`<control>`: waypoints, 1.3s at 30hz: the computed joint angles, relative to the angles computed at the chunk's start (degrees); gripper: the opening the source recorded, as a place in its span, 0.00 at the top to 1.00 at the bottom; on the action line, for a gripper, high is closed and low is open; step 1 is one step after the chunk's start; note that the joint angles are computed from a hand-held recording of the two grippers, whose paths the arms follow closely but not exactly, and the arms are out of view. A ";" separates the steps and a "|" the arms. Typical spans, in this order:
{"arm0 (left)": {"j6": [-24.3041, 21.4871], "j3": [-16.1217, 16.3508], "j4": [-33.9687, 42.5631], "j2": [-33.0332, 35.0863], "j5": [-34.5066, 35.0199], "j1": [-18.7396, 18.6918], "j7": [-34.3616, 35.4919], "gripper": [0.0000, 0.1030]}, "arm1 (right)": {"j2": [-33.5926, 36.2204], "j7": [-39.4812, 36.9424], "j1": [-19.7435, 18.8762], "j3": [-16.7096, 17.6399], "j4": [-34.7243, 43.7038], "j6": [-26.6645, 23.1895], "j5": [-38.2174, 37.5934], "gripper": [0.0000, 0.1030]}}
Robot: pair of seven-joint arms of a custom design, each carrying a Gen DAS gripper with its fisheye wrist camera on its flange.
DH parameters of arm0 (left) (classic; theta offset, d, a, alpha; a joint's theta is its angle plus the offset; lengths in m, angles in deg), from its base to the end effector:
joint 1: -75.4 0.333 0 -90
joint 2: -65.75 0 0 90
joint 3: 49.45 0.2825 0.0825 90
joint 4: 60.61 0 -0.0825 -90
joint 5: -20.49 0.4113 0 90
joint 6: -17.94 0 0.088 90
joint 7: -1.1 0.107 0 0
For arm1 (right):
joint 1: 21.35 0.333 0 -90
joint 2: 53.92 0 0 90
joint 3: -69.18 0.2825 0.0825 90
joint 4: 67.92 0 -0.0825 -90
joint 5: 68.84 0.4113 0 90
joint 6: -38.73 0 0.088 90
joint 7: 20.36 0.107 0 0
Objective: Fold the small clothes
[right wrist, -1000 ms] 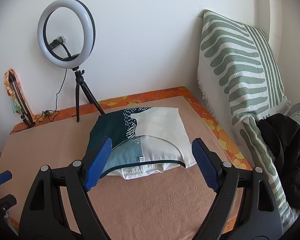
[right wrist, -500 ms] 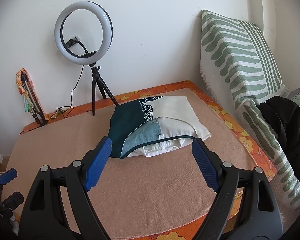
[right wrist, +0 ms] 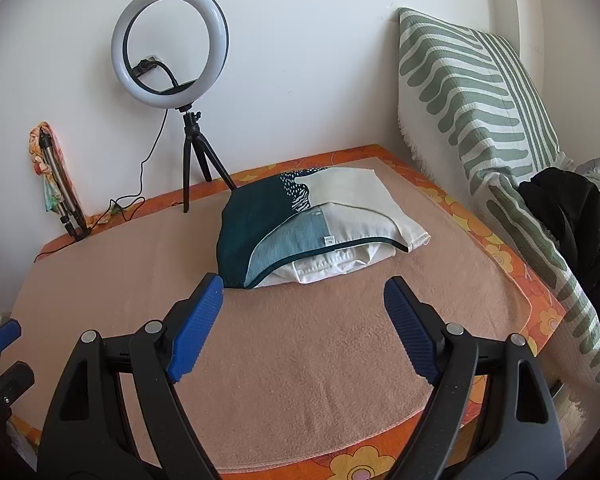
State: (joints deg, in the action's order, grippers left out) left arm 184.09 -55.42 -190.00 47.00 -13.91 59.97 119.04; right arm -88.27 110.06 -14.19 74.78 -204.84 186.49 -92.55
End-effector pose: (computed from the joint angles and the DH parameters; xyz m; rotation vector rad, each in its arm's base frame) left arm 0.5095 -0.1684 0.5615 -1.3799 1.9984 -1.2021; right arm 0.4522 0.1158 0.5876 -1.5200 1.8880 -0.8076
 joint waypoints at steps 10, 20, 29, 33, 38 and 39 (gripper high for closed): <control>-1.99 -3.28 -0.31 0.68 8.70 4.53 -8.51 0.15 | 0.15 2.97 -1.19 1.36 -0.93 2.16 -2.26 0.17; -2.48 -2.03 -0.69 0.79 9.89 3.84 -9.70 0.15 | 1.34 4.07 -1.11 1.35 -0.54 2.69 -3.29 0.17; -3.01 -1.96 -0.27 1.20 10.32 3.83 -9.74 0.15 | 1.33 4.67 -1.20 1.52 -0.70 2.81 -4.03 0.17; -3.22 -2.13 -0.34 1.18 10.52 3.97 -9.94 0.15 | 1.19 4.93 -1.23 1.54 -0.91 3.01 -4.25 0.17; -3.03 -2.14 -0.43 1.09 10.50 3.97 -9.92 0.15 | 1.27 4.81 -1.14 1.45 -0.88 2.99 -4.24 0.17; -2.93 -2.15 -0.50 1.03 10.51 3.95 -9.91 0.15 | 1.23 4.88 -1.15 1.48 -0.91 2.98 -4.27 0.17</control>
State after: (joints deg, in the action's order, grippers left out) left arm 181.16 -57.57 -190.50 48.03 -3.40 63.92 109.13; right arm -87.05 114.94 -15.35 76.27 -205.75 189.47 -96.83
